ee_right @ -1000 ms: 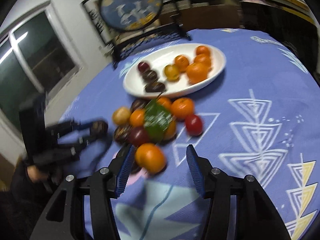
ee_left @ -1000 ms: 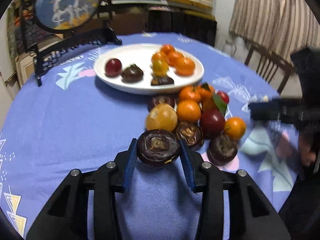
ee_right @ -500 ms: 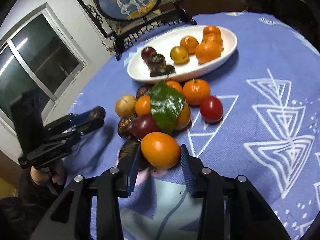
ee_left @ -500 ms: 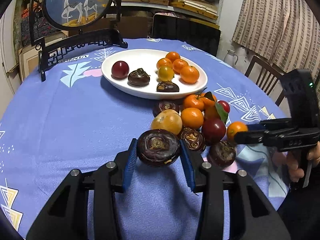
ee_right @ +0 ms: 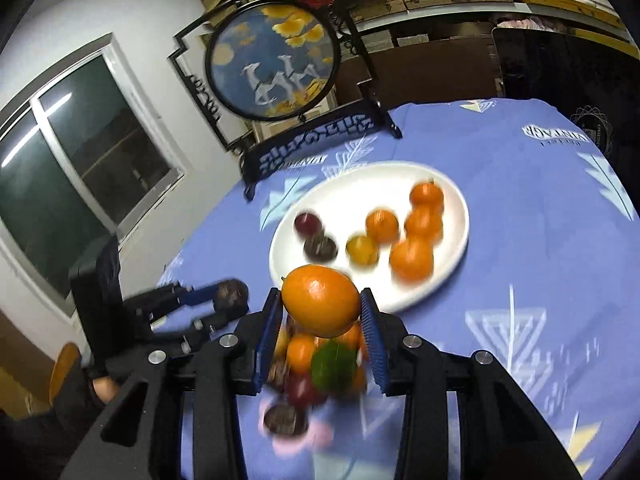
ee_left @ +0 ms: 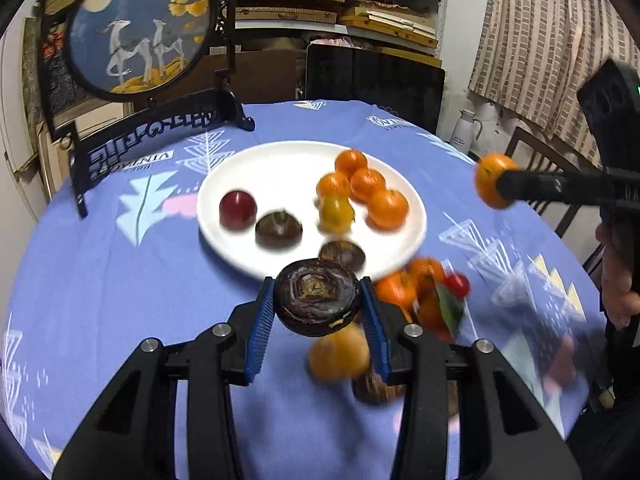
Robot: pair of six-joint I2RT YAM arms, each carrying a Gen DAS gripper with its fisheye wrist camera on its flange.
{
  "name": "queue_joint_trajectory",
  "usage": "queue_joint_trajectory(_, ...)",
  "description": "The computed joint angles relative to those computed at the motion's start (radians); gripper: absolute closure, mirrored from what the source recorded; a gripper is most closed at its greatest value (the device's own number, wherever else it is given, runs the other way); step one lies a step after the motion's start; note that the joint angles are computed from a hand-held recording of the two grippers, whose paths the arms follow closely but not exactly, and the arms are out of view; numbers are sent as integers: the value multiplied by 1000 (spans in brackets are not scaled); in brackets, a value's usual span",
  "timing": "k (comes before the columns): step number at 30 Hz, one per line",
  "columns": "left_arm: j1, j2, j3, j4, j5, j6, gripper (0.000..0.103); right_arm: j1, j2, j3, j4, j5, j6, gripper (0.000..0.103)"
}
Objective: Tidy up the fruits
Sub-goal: 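Place a mandarin on the plate with the right tool while the left places a dark fruit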
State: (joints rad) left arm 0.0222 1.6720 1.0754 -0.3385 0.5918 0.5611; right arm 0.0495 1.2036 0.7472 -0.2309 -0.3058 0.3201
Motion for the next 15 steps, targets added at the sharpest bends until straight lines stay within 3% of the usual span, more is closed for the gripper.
queue_joint_trajectory(6,-93,204,210,-1,-101,-93,62,19,360,284,21,28,3,63)
queue_joint_trajectory(11,-99,296,298,-15,-102,-122,61,44,585,469,35,76,3,62)
queue_joint_trajectory(14,-90,278,270,15,-86,-127,33,45,633,513,44,104,9,54)
queue_joint_trajectory(15,-86,260,249,33,-80,-130,30,43,623,497,61,108,13,53)
